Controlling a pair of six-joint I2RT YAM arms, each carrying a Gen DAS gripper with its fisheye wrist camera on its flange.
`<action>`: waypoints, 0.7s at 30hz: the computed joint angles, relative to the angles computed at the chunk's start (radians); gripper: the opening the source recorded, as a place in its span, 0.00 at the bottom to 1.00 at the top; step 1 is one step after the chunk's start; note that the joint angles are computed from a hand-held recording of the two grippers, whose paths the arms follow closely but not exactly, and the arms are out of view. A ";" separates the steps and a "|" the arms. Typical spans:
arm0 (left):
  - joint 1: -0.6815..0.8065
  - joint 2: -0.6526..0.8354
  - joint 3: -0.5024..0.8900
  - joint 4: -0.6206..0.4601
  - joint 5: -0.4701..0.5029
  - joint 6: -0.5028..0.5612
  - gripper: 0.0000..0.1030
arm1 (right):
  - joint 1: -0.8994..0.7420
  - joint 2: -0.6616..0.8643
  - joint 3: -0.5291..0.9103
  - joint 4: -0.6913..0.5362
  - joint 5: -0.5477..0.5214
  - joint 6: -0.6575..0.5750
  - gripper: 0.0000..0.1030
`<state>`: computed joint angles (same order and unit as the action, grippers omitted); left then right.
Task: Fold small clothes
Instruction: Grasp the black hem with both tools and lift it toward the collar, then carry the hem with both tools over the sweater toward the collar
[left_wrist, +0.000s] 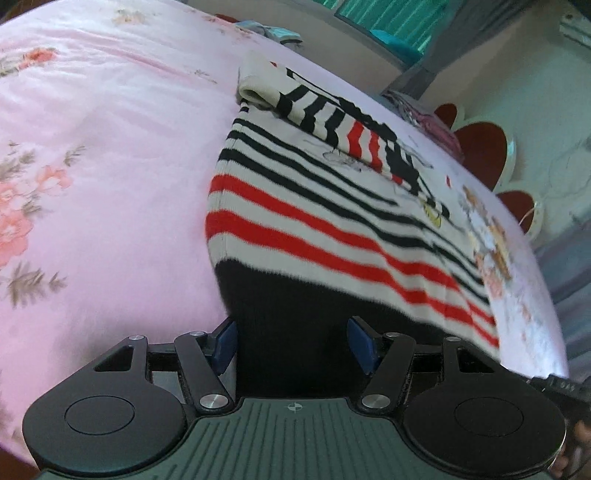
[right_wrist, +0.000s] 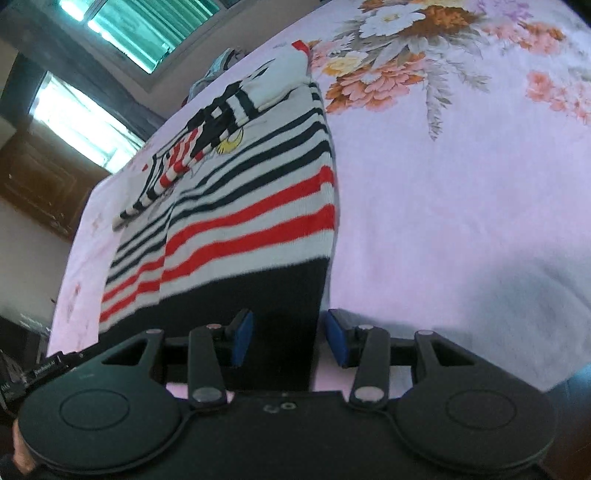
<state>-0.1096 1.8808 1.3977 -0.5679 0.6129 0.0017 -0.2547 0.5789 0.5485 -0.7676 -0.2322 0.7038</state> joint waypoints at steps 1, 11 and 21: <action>-0.001 0.016 0.016 0.005 0.011 -0.020 0.61 | -0.029 0.012 -0.008 0.025 -0.029 0.000 0.41; 0.049 0.027 -0.043 0.025 0.169 -0.032 0.42 | -0.065 -0.023 -0.069 0.074 -0.207 0.001 0.40; 0.045 -0.050 -0.112 0.207 0.160 -0.160 0.06 | -0.138 -0.041 0.016 0.013 -0.182 -0.110 0.06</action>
